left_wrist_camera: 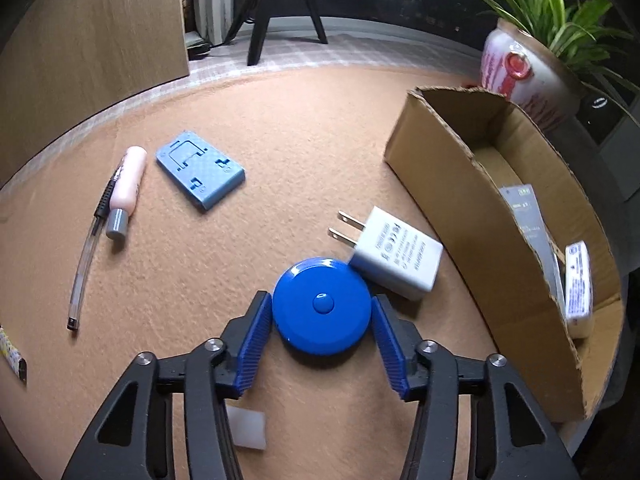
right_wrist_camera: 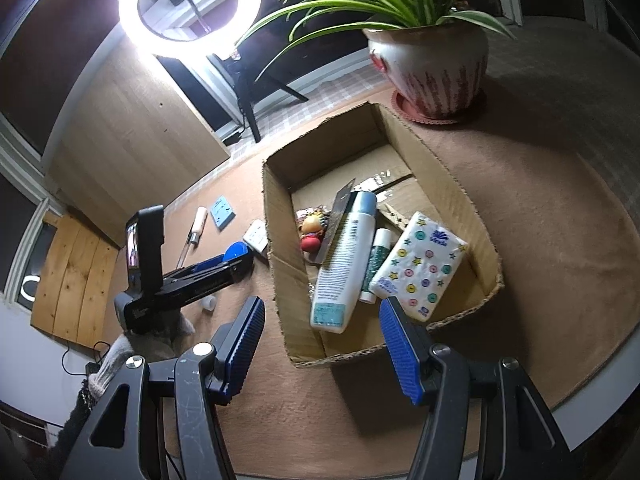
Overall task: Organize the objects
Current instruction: 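Reach the left tool to the blue tape measure and grasp it, then grasp the white eraser with the right tool while the left tool holds the tape measure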
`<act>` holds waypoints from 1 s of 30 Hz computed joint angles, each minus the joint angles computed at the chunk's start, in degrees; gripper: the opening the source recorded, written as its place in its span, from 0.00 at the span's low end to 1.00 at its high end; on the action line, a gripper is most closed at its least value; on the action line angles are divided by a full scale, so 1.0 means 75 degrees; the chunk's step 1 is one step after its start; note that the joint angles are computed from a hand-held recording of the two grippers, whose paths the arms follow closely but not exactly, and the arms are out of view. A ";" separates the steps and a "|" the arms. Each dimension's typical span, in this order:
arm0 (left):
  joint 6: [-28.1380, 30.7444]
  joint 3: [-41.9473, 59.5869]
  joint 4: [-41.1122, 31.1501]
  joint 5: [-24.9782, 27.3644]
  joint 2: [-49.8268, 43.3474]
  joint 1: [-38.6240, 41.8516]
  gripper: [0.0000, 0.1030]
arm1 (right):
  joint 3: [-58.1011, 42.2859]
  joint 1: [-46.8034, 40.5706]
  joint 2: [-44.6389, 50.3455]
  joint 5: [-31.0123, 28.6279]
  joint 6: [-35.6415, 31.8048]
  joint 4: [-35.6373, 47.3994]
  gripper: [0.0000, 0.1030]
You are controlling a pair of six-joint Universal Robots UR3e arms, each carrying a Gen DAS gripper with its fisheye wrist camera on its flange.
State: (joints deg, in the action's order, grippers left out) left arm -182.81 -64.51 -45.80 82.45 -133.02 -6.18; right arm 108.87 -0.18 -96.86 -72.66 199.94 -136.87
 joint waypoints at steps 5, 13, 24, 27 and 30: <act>0.0047 -0.0119 0.0073 -0.0005 0.0046 0.0125 0.53 | -0.0455 0.0311 0.0391 -0.0059 -0.0009 0.0014 0.55; 0.0342 -0.1129 0.0278 -0.0269 0.0676 0.0729 0.53 | -0.1579 0.0901 0.1366 0.0081 -0.0072 0.0061 0.55; 0.0690 -0.3588 0.1056 -0.0618 0.2196 0.1878 0.53 | -0.4226 0.2075 0.3876 0.0433 -0.0393 0.0710 0.55; 0.0903 -0.4524 0.1352 -0.0696 0.2813 0.2122 0.53 | -0.5271 0.2378 0.4692 0.0372 -0.0473 0.1176 0.55; 0.1045 -0.5364 0.1585 -0.0774 0.3391 0.2314 0.53 | -0.6636 0.2671 0.5674 0.0170 -0.0581 0.1861 0.55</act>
